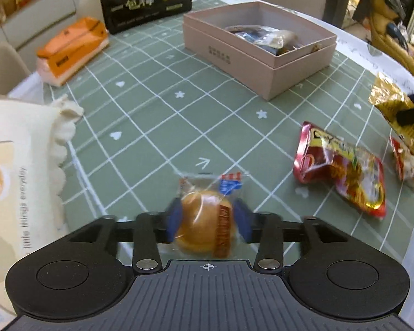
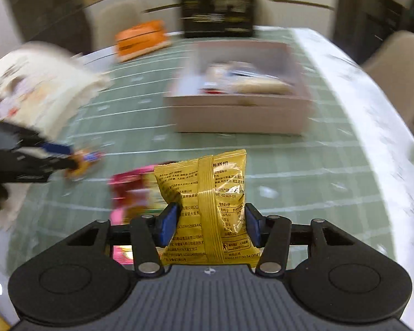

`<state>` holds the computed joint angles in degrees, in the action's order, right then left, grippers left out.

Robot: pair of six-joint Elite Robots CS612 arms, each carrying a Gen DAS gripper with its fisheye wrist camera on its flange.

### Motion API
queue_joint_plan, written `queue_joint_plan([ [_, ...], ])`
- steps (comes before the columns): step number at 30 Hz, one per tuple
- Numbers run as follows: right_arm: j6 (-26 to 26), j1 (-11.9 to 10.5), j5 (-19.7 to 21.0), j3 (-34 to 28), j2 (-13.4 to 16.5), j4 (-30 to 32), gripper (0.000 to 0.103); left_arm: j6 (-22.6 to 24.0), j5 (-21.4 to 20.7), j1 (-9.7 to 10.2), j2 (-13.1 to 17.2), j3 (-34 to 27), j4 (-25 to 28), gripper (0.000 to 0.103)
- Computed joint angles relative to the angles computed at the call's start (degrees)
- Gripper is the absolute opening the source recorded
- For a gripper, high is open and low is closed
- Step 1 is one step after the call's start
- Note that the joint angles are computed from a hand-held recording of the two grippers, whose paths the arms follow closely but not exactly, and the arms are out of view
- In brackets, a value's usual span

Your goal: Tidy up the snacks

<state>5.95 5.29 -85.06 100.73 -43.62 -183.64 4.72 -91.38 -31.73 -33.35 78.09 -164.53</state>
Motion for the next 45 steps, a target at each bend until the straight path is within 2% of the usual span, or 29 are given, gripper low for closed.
queue_joint_plan([
  [2, 2.01, -0.68, -1.42, 0.56, 0.09, -0.36, 0.051, 0.32, -0.51, -0.13, 0.31, -0.80, 1.49, 0.072],
  [5, 3.97, -1.55, -2.26, 1.24, 0.19, -0.57, 0.051, 2.40, -0.14, -0.52, 0.20, -0.81, 2.40, 0.075],
  [7, 4.41, -1.91, -2.73, 1.39, 0.51, -0.96, 0.051, 3.05, 2.61, -1.00, 0.11, -0.62, 3.05, 0.075],
  [9, 4.75, -2.20, -3.27, 1.01, 1.14, -0.71, 0.051, 0.75, 5.33, -1.10, 0.47, -1.65, 6.88, 0.076],
  [12, 6.91, -2.53, -5.15, 0.55, 1.87, 0.85, 0.052, -6.18, 1.05, 0.29, 0.83, -1.78, 5.50, 0.073],
  [13, 7.82, -2.64, -5.67, 0.49, 2.03, 1.17, 0.053, -7.85, 0.23, 0.47, 0.75, -1.39, 4.40, 0.067],
  [14, 8.74, -2.89, -5.52, 0.71, 2.09, 0.99, 0.055, -8.59, -0.50, 0.52, 0.64, -0.88, 3.08, 0.061],
  [16, 9.34, -3.43, -4.05, 1.57, 1.80, 0.33, 0.055, -9.57, -1.50, 0.35, 0.29, 0.24, 1.21, 0.060],
  [19, 7.77, -3.70, -3.01, 3.41, 0.90, -1.67, 0.056, -14.37, -3.87, -0.34, -0.72, 2.64, -1.27, 0.060],
  [21, 5.76, -3.61, -2.38, 4.38, 0.26, -3.14, 0.063, -17.46, -5.83, -1.10, -1.69, 5.03, -4.35, 0.060],
  [23, 3.02, -3.49, -1.12, 5.55, -0.59, -4.08, 0.065, -19.52, -7.78, -2.12, -2.74, 7.28, -6.72, 0.060],
  [28, -3.48, -2.77, 4.02, 6.64, -1.88, -2.42, 0.065, -23.63, -8.55, -4.70, -4.18, 9.25, -5.99, 0.060],
  [30, -6.13, -2.10, 4.98, 6.33, -1.66, -1.15, 0.065, -24.09, -9.17, -5.39, -4.28, 8.97, -4.52, 0.060],
  [34, -9.71, -0.60, 4.03, 4.29, -0.17, 2.67, 0.066, -22.40, -9.60, -6.37, -4.28, 8.56, -4.03, 0.060],
  [37, -10.03, 0.16, 1.28, 3.08, 1.14, 3.40, 0.067, -22.14, -9.20, -6.78, -4.41, 8.48, -3.70, 0.060],
  [38, -10.09, 0.30, 0.55, 3.13, 1.34, 2.44, 0.064, -22.16, -9.05, -6.90, -4.44, 8.47, -3.63, 0.060],
  [39, -10.00, 0.37, 0.01, 3.20, 1.27, 2.36, 0.055, -22.04, -9.04, -6.92, -4.49, 8.44, -3.51, 0.060],
  [40, -9.92, 0.44, -0.55, 3.35, 1.08, 2.46, 0.053, -21.93, -9.02, -6.97, -4.55, 8.45, -3.49, 0.060],
  [45, -8.02, -0.71, 2.49, 5.90, -1.28, 0.35, 0.051, -22.25, -9.42, -7.07, -4.26, 7.79, -3.48, 0.060],
])
